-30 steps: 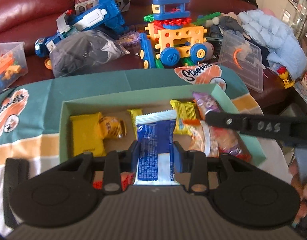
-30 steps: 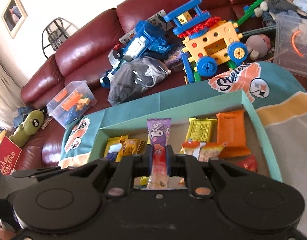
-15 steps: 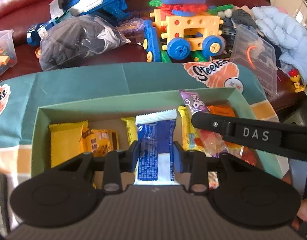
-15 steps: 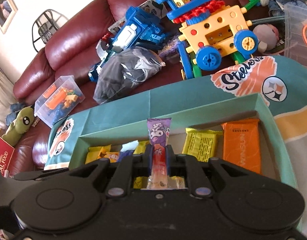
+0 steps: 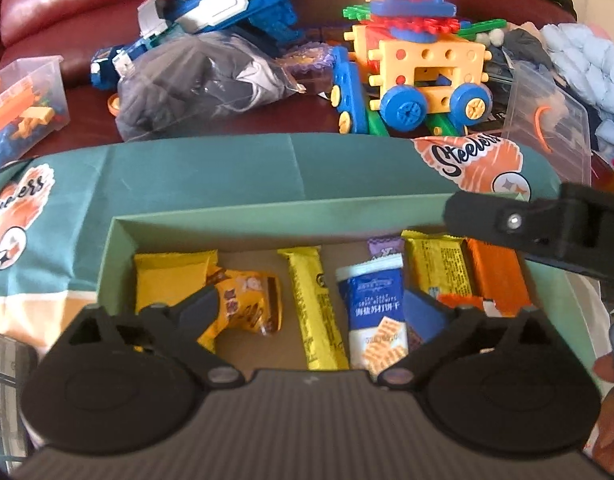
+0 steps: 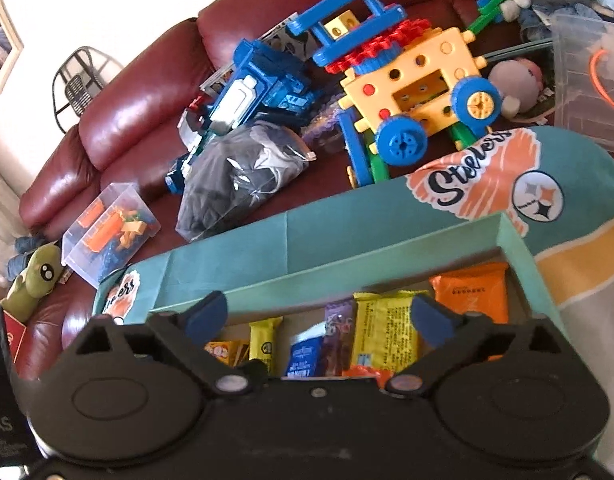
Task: Organize snacks
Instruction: 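Carry the blue packet and purple stick into the teal box and open both tools, then move both tools toward the orange bag and green-yellow bar beside the box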
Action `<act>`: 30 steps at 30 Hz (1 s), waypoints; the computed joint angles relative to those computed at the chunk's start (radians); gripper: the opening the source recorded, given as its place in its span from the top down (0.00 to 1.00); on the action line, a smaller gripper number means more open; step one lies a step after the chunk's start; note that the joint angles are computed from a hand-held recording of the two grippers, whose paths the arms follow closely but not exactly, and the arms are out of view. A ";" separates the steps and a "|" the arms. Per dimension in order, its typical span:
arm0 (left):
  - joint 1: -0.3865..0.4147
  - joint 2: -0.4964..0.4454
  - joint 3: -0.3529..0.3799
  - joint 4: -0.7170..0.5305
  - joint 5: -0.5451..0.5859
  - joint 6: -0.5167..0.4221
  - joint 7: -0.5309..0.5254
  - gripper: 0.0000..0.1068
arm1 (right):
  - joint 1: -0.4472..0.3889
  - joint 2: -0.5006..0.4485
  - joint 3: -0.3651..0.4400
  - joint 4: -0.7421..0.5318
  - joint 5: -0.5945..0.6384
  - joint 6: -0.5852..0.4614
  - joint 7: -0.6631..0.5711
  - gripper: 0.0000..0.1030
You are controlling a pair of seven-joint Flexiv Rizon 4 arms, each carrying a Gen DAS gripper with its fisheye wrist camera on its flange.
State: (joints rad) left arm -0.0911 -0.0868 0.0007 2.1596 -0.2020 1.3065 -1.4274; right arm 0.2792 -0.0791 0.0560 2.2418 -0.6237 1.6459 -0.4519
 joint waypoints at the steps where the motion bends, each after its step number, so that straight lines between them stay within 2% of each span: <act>1: -0.001 0.008 0.004 0.003 0.012 -0.004 -0.005 0.05 | 0.000 0.010 0.001 0.006 -0.001 -0.006 0.005 0.00; 8: -0.001 0.094 0.017 0.048 0.023 -0.039 -0.031 0.04 | -0.048 0.088 0.069 0.039 0.017 -0.061 0.010 0.00; 15: -0.011 0.237 0.034 0.148 -0.001 -0.078 -0.024 0.04 | -0.065 0.224 0.160 0.109 0.133 -0.143 -0.064 0.00; 25: -0.032 0.465 0.080 0.334 -0.018 -0.139 0.013 0.04 | -0.019 0.477 0.232 0.267 0.318 -0.296 -0.135 0.00; 30: 0.009 0.555 0.099 0.420 0.014 -0.171 0.007 0.04 | 0.018 0.543 0.258 0.317 0.387 -0.356 -0.116 0.00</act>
State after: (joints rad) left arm -0.0825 0.4683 0.0997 2.5795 -0.1879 1.1356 -1.4208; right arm 0.2973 0.4635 0.3139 2.5590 -0.2368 1.2897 -0.5681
